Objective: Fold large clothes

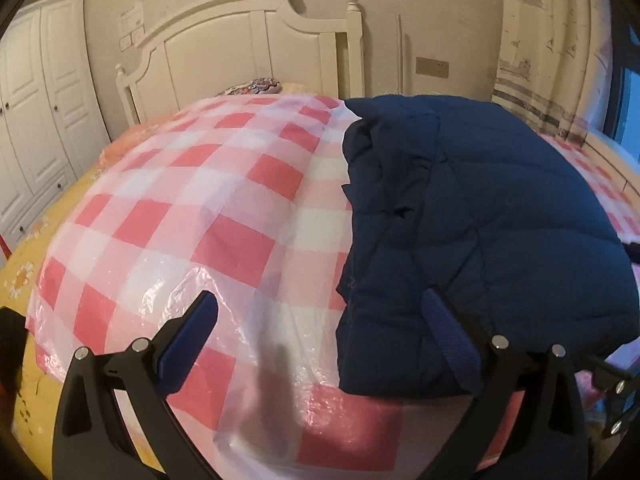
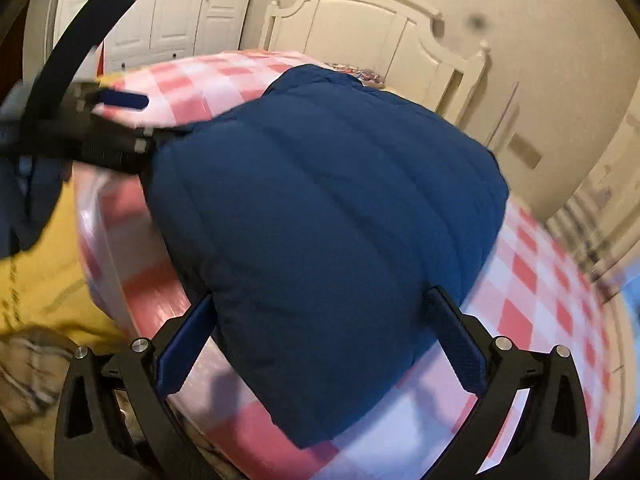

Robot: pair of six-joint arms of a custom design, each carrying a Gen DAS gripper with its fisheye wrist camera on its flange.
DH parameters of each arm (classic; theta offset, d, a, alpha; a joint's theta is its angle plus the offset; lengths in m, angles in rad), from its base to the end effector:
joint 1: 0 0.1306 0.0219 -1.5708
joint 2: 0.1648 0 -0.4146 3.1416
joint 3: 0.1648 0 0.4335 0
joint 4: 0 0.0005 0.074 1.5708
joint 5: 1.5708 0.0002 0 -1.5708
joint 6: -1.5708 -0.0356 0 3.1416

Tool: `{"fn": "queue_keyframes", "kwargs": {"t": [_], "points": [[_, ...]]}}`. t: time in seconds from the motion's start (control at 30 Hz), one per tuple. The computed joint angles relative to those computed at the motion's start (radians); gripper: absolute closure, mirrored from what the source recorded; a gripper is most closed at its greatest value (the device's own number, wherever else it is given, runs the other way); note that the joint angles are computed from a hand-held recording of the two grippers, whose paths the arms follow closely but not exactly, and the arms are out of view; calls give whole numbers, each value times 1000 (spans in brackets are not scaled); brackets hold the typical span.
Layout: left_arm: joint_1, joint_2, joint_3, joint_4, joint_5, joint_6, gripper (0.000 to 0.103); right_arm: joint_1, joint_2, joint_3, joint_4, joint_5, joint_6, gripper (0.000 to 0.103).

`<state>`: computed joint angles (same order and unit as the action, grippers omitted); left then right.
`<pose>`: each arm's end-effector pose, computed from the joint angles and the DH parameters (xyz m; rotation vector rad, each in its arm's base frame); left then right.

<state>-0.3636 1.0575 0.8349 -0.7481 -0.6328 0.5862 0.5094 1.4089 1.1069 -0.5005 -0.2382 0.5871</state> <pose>0.3447 -0.1092 0.3397 -0.4895 2.2718 0.3461 0.4434 0.2567 0.3380 -1.3246 1.9505 0.2446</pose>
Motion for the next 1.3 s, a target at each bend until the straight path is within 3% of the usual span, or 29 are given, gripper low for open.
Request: {"fn": "queue_keyframes", "kwargs": {"t": [0.1, 0.17, 0.27, 0.33, 0.4, 0.47, 0.57, 0.67, 0.73, 0.83, 1.0, 1.1, 1.17, 1.23, 1.27, 1.3], "points": [[6, -29, 23, -11, 19, -46, 2, -62, 2, 76, -122, -200, -62, 4], [23, -57, 40, 23, 60, -73, 2, -101, -4, 103, -99, -287, -126, 4], [59, -26, 121, 58, 111, -126, 2, -116, 34, 171, -41, -256, -187, 4], [98, 40, 202, 91, 157, -163, 2, -123, 99, 247, -16, -260, -240, 4], [135, 124, 289, 78, 177, -163, 2, -124, 165, 328, -18, -240, -283, 9], [167, 209, 371, 55, 209, -138, 2, -122, 252, 437, -23, -197, -341, 30], [184, 319, 451, 26, 208, -132, 2, -127, 358, 573, -68, -206, -421, 46], [184, 428, 500, -35, 136, -154, 2, -114, 477, 721, -148, -157, -482, 46], [209, 473, 498, -55, 203, -136, 2, -98, 549, 800, -206, -109, -474, 46], [248, 436, 428, 37, 297, -83, 2, -76, 668, 923, -360, -110, -396, 45], [256, 438, 404, 70, 311, -82, 2, -58, 669, 925, -365, -34, -344, 45], [262, 435, 395, 85, 329, -73, 2, -69, 660, 898, -325, -70, -377, 45], [256, 429, 391, 84, 316, -70, 2, -85, 640, 865, -304, -122, -416, 41], [254, 431, 395, 77, 307, -76, 2, -94, 621, 851, -324, -133, -454, 15], [254, 433, 398, 71, 308, -80, 2, -102, 601, 829, -337, -149, -486, 8], [254, 433, 399, 68, 311, -81, 2, -113, 573, 793, -342, -186, -522, 8]]}}
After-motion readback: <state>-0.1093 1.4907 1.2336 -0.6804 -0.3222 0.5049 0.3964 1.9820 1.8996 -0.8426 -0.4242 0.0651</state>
